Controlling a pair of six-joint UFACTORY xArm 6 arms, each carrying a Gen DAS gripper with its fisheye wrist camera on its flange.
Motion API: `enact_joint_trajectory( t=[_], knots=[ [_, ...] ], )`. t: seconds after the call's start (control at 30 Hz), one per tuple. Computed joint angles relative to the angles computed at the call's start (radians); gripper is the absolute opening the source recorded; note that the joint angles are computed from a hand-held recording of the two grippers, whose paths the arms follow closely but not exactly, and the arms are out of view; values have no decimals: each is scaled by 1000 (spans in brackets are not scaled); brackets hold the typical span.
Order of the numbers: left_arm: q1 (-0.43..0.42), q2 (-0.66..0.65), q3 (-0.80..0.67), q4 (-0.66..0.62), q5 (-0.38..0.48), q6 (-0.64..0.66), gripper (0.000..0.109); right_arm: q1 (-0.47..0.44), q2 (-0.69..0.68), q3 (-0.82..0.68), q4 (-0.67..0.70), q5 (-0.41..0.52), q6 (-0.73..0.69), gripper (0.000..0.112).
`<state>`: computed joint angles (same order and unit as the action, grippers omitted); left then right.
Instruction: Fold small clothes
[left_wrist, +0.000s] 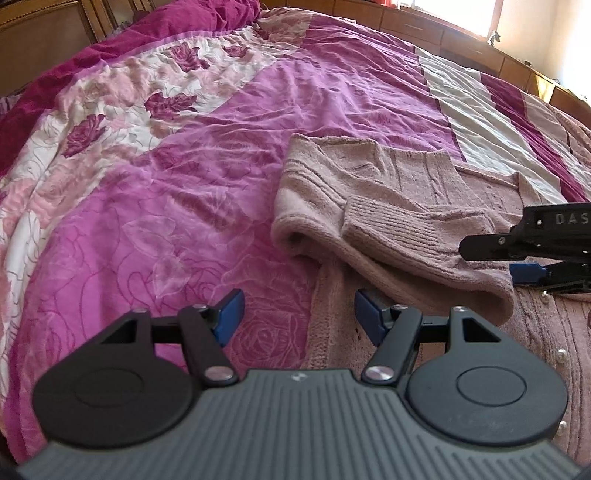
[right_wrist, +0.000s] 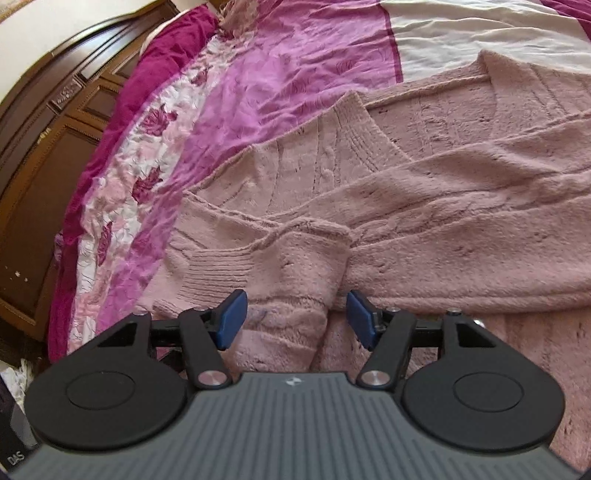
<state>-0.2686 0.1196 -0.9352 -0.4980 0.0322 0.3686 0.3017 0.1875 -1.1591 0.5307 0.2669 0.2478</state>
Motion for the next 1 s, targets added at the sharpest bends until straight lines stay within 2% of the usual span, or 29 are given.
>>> enact_joint_trajectory(
  t=[0.07, 0.13, 0.17, 0.23, 0.33, 0.47, 0.53, 0.67, 0.7, 0.8, 1.0],
  knots=[
    [-2, 5, -7, -12, 1, 12, 67, 0, 9, -15, -43, 9, 10, 47],
    [-5, 9, -13, -10, -5, 9, 67, -1, 12, -24, -138, 11, 58, 19],
    [-7, 13, -18, -16, -5, 13, 67, -1, 10, -28, -141, 11, 44, 13],
    [-11, 25, -35, -37, -2, 34, 67, -3, 1, -29, -178, -3, 51, 11],
    [-15, 50, -62, -27, -7, 32, 67, -15, -22, -30, -302, -33, 115, 10],
    [3, 84, -83, 189, -17, -157, 67, -48, -60, -43, -464, -54, 200, 10],
    [12, 95, -91, 273, -17, -230, 67, -70, -81, -48, -587, -57, 275, 10],
    [15, 114, -106, 325, -8, -270, 67, -114, -125, -33, -765, -50, 375, 10],
    [20, 117, -105, 372, -12, -313, 67, -125, -134, -24, -802, -46, 403, 10],
    [30, 122, -103, 471, -20, -394, 67, -150, -146, 15, -830, -36, 429, 10],
    [30, 123, -101, 469, -20, -387, 67, -176, -120, 79, -992, 15, 583, 10]
  ],
)
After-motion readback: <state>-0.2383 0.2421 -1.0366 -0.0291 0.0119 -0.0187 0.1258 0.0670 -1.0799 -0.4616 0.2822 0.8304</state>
